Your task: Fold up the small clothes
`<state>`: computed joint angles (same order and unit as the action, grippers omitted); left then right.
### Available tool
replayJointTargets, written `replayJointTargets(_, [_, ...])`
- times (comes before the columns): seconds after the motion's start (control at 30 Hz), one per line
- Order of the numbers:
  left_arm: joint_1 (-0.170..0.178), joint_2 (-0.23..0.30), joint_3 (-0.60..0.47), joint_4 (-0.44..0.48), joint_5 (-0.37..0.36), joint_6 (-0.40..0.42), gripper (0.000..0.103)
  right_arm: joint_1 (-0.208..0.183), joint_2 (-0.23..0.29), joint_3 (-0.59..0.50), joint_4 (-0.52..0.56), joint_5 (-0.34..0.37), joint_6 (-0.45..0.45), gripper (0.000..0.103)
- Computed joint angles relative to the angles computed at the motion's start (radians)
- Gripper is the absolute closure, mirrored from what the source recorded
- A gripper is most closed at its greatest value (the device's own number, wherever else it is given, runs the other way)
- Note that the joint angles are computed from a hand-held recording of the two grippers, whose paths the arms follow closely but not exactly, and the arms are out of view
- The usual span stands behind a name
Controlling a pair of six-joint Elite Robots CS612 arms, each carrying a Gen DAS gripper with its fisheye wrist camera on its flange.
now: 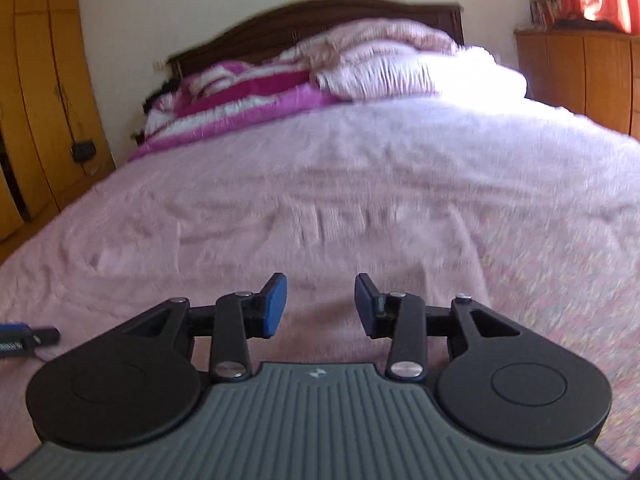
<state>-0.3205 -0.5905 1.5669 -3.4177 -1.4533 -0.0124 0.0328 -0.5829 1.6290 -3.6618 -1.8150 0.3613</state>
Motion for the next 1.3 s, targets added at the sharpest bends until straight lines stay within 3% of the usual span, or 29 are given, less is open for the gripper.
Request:
replayJointTargets(0.1, [0.002, -0.001, 0.002, -0.004, -0.006, 0.006, 0.041, -0.009, 0.014, -0.004, 0.028, -0.031, 0.067, 0.057])
replayJointTargets(0.17, [0.003, -0.003, 0.005, -0.003, -0.007, 0.008, 0.041, -0.021, 0.014, 0.008, 0.005, -0.015, 0.107, 0.057])
replayJointTargets(0.3, [0.010, -0.019, 0.020, 0.004, -0.017, -0.012, 0.043, -0.028, 0.000, 0.042, -0.030, -0.029, 0.130, 0.057])
replayJointTargets(0.43, [0.021, -0.043, 0.047, 0.009, -0.048, -0.043, 0.043, -0.033, -0.024, 0.085, -0.057, -0.021, 0.143, 0.044])
replayJointTargets(0.57, [0.021, -0.071, 0.089, 0.005, -0.033, -0.040, 0.043, -0.027, -0.049, 0.130, -0.096, 0.011, 0.113, 0.036])
replayJointTargets(0.8, [0.025, -0.124, 0.171, -0.007, -0.074, -0.009, 0.043, 0.005, -0.097, 0.207, -0.163, 0.072, 0.003, 0.027])
replayJointTargets(0.93, [0.021, -0.146, 0.215, -0.033, -0.096, 0.027, 0.034, 0.030, -0.126, 0.254, -0.185, 0.088, -0.045, 0.024])
replayJointTargets(1.3, [0.004, -0.183, 0.326, -0.134, -0.125, 0.124, 0.025, 0.091, -0.163, 0.347, -0.211, 0.092, -0.164, 0.014])
